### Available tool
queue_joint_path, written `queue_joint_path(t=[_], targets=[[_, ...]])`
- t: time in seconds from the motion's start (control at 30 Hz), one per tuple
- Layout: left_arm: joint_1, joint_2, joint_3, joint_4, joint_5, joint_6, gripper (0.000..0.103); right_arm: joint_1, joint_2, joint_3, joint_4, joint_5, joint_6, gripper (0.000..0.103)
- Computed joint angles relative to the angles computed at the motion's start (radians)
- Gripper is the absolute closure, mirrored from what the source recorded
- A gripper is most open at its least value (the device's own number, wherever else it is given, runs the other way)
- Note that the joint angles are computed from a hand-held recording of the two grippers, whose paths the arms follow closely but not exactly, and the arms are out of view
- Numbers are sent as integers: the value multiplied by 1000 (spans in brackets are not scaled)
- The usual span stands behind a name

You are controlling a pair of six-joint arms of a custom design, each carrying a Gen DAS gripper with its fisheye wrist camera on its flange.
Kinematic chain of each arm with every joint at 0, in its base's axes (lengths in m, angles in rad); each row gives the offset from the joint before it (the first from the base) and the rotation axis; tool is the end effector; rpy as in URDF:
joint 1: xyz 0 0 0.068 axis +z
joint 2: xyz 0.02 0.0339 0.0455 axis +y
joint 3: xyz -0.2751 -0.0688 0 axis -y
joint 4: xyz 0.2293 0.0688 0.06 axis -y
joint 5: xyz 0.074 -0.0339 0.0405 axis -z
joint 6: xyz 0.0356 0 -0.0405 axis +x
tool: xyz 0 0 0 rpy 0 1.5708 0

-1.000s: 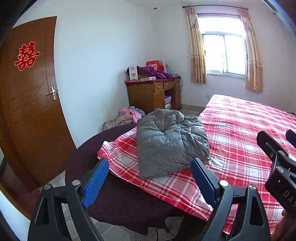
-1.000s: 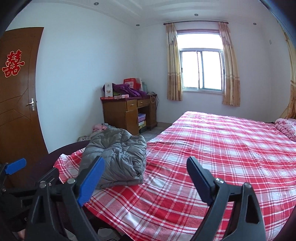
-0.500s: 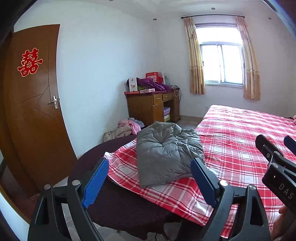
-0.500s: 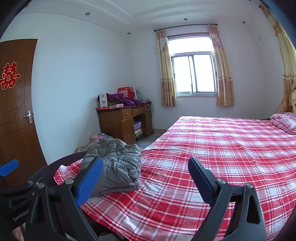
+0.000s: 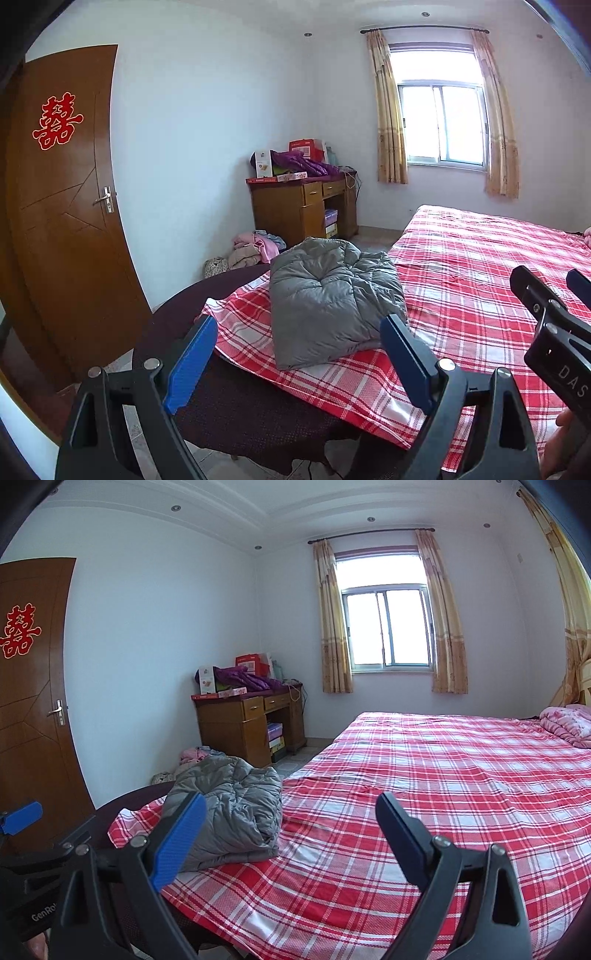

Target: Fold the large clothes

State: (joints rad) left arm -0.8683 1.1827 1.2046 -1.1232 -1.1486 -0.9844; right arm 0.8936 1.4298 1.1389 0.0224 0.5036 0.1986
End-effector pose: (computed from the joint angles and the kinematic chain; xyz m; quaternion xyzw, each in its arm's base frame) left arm 0.1436 -0.1194 0.3541 -0.1735 0.8078 0.1613 0.5397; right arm 0.2137 0.2383 0.3497 -0.1203 0.7757 0.1355 0.6045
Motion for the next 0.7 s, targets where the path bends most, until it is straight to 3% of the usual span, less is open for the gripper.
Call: queue_joint_path(t=[0.7], targets=[[-11,12,10,-27,-9,-35,13,1,-6,3,-6,1,2,8]])
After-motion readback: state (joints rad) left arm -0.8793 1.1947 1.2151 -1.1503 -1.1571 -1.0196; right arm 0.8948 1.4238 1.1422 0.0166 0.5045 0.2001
